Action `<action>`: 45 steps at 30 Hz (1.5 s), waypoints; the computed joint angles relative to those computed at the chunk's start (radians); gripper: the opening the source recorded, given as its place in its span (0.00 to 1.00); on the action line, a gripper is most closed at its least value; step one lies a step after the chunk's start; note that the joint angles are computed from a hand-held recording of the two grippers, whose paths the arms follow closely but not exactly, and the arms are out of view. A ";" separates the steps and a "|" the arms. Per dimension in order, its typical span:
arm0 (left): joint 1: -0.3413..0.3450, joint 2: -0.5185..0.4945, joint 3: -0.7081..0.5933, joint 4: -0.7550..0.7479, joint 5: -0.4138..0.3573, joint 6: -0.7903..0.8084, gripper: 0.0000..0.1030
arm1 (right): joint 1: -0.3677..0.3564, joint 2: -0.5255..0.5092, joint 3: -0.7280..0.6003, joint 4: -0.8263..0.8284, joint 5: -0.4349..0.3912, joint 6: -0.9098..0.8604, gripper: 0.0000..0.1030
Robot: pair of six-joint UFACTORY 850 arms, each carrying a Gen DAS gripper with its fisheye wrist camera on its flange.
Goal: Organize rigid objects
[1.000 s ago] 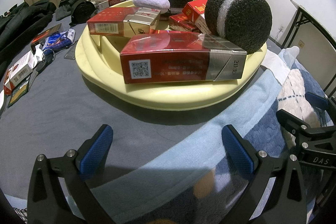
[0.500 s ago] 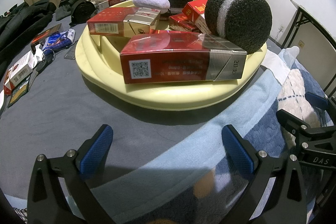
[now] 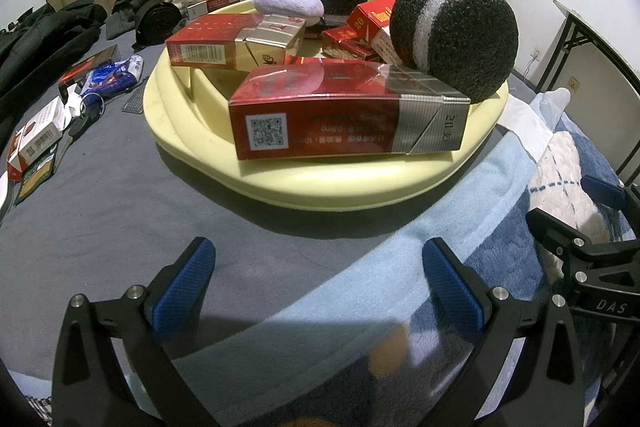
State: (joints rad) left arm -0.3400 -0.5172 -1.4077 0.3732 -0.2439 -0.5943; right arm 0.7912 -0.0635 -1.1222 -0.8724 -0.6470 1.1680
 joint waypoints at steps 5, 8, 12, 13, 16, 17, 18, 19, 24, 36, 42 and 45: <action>0.000 0.000 0.000 -0.001 0.000 0.001 1.00 | -0.001 0.000 0.000 0.000 0.001 0.000 1.00; 0.000 0.000 0.000 -0.002 0.001 0.001 1.00 | 0.000 0.000 0.000 0.001 0.000 0.000 1.00; -0.001 0.000 -0.001 0.003 -0.001 -0.003 1.00 | 0.000 0.000 0.000 0.000 0.000 0.000 1.00; 0.000 0.000 0.000 0.002 0.000 -0.002 1.00 | -0.001 0.000 0.001 0.000 0.001 -0.001 1.00; 0.000 0.000 0.000 -0.001 0.000 0.000 1.00 | 0.000 0.000 0.000 0.000 -0.001 -0.001 1.00; 0.000 0.000 0.000 -0.001 0.000 0.001 1.00 | 0.000 0.001 0.000 0.001 0.000 -0.001 1.00; 0.001 0.001 0.001 -0.003 0.001 0.003 1.00 | -0.001 0.001 0.000 0.002 0.001 -0.001 1.00; 0.000 0.000 0.000 -0.001 0.000 0.001 1.00 | 0.001 0.000 0.000 0.000 -0.001 0.000 1.00; 0.000 0.000 0.000 0.001 0.000 -0.001 1.00 | 0.000 0.000 0.000 0.001 0.000 -0.001 1.00; 0.000 0.000 -0.001 0.002 -0.001 -0.002 1.00 | 0.000 0.001 0.000 0.001 0.000 -0.001 1.00; -0.001 -0.001 -0.002 0.015 -0.003 -0.013 1.00 | 0.000 0.001 0.000 0.001 0.000 -0.001 1.00; 0.000 -0.001 -0.002 -0.008 0.000 0.007 1.00 | 0.000 0.001 0.001 0.001 0.001 -0.001 1.00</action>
